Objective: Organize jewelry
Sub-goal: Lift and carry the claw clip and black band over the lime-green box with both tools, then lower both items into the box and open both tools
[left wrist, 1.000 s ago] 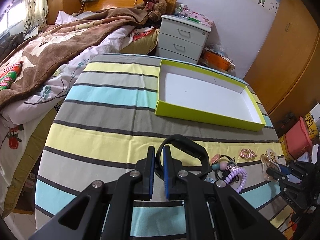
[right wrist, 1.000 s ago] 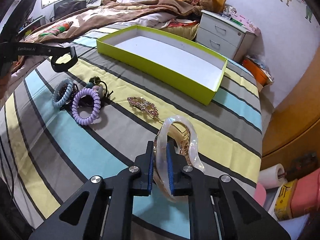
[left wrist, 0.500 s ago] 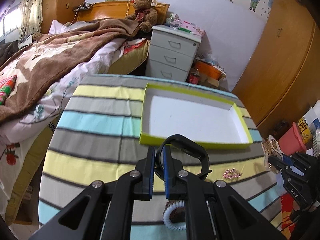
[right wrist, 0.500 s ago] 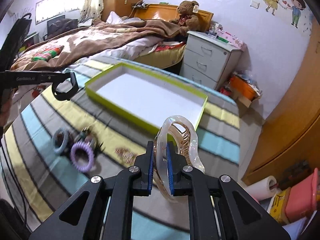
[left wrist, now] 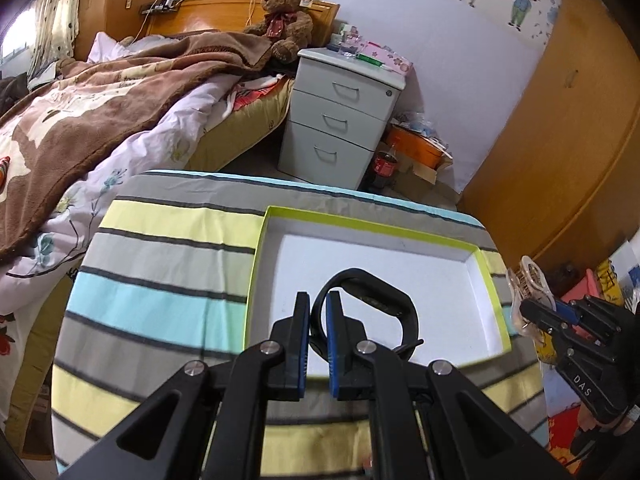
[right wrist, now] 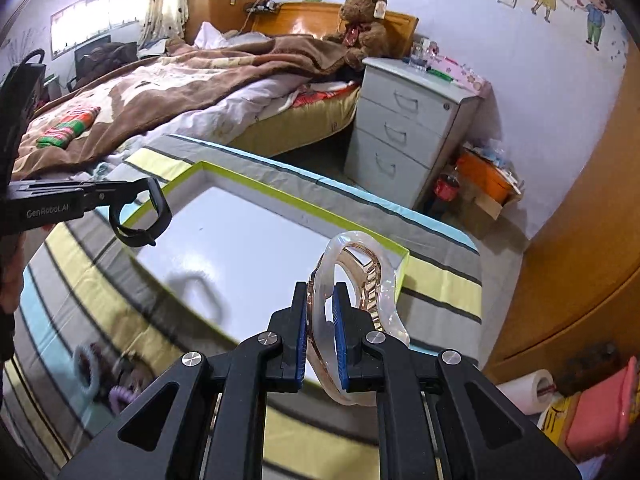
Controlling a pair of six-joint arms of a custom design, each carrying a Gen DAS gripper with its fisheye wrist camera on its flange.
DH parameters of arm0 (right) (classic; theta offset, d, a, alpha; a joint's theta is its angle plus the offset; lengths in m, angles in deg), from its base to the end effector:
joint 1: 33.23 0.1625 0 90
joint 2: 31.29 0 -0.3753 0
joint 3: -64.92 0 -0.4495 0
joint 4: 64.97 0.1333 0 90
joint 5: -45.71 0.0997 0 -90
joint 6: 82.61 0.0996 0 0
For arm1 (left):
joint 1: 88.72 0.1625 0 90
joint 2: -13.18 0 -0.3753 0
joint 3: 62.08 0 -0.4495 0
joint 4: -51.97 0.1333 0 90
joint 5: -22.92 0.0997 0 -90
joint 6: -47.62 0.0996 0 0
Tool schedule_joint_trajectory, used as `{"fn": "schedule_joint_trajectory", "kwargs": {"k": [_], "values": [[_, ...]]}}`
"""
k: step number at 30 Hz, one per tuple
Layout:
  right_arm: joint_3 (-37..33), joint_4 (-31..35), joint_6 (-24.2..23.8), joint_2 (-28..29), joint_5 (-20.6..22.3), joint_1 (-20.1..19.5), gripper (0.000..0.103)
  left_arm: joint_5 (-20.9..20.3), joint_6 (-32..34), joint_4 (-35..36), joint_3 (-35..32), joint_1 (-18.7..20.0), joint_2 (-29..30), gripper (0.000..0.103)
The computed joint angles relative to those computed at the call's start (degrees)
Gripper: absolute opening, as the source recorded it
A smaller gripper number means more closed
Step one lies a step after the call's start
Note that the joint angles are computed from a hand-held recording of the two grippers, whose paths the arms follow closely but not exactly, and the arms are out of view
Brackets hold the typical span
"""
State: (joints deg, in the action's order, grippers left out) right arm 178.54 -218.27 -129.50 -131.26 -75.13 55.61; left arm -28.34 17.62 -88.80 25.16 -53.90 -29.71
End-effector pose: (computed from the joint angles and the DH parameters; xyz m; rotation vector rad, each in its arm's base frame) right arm 0.0721 -0.5031 0.4467 0.6040 -2.1641 0.6914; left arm -0.4664 -0.5627 0.0377 0.5210 2.5699 -0.7320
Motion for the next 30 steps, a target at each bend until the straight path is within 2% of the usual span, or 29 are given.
{"fn": "schedule_joint_trajectory", "kwargs": {"k": [13, 30], "values": [[-5.82, 1.87, 1.65, 9.01, -3.28, -1.02, 0.012, -0.73, -0.25, 4.89, -8.48, 3.38, 7.04, 0.009], [-7.89, 2.00, 1.94, 12.35, -4.96, -2.02, 0.012, -0.39, -1.05, 8.65, -12.39, 4.70, 10.43, 0.009]]}}
